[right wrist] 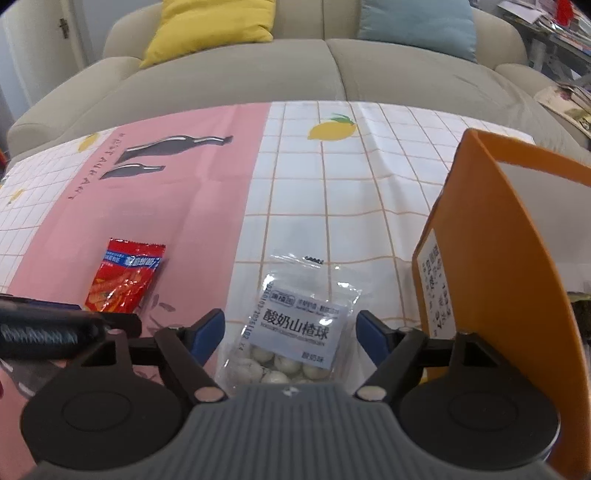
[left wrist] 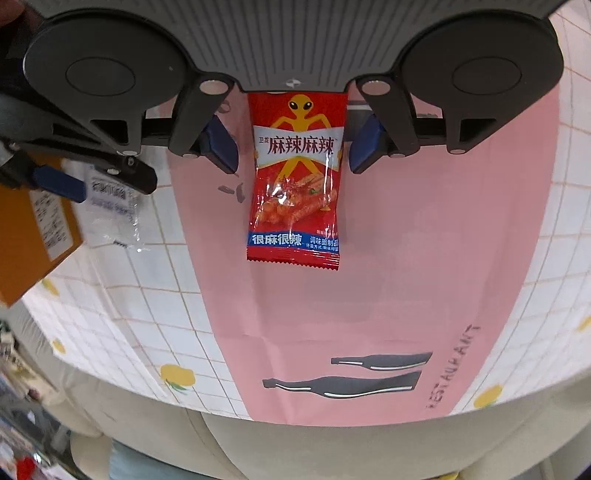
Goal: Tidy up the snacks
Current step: 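Lift and carry the red bag with the left gripper while the right carries the candy bag into the box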
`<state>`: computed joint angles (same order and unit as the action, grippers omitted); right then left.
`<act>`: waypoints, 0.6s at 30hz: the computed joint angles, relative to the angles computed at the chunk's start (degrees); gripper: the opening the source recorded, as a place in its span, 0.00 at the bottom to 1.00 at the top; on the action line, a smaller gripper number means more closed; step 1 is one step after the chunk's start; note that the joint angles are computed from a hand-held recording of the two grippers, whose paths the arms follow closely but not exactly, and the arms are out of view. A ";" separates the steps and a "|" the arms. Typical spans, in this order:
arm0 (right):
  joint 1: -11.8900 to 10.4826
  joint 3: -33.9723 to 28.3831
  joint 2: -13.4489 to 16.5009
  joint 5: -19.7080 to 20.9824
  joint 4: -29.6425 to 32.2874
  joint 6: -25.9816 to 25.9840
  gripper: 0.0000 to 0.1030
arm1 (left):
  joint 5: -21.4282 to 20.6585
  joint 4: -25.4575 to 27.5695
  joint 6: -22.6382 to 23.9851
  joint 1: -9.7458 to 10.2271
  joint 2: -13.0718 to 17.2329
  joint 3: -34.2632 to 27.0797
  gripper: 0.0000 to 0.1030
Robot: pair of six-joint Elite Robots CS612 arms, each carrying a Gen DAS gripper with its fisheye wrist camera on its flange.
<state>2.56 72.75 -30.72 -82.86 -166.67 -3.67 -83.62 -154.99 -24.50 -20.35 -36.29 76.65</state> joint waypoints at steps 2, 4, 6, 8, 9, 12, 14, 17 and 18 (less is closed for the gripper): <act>0.11 -0.13 0.03 -0.55 1.17 1.36 0.74 | 1.36 0.03 1.04 -0.24 0.01 0.13 0.78; 0.40 -0.10 0.24 -1.62 0.62 2.09 0.75 | 3.54 0.69 2.75 -0.62 0.10 0.04 0.77; 0.67 -0.02 0.38 -2.47 -0.12 1.71 0.70 | 4.40 0.33 3.86 -0.80 0.10 0.24 0.69; 0.75 0.15 0.34 -2.44 -0.58 0.56 0.64 | 4.29 -0.29 3.50 -0.78 -0.02 0.54 0.60; 0.68 0.19 0.28 -2.14 -0.46 0.48 0.63 | 4.50 -0.59 3.35 -0.82 -0.08 0.67 0.51; 0.48 0.41 -0.01 -1.28 0.15 0.11 0.60 | 4.74 -1.99 1.79 -0.88 -0.29 1.42 0.46; 0.31 0.73 -0.33 -0.44 0.65 -0.63 0.58 | 4.31 -3.83 0.18 -0.81 -0.65 2.45 0.42; 0.06 1.69 -1.10 0.64 1.08 -1.08 0.57 | 2.52 -5.74 -3.21 -0.53 -1.53 3.98 0.39; -0.04 2.37 -1.52 1.09 0.73 -1.37 0.56 | 2.49 -6.39 -4.18 -0.57 -1.87 4.59 0.39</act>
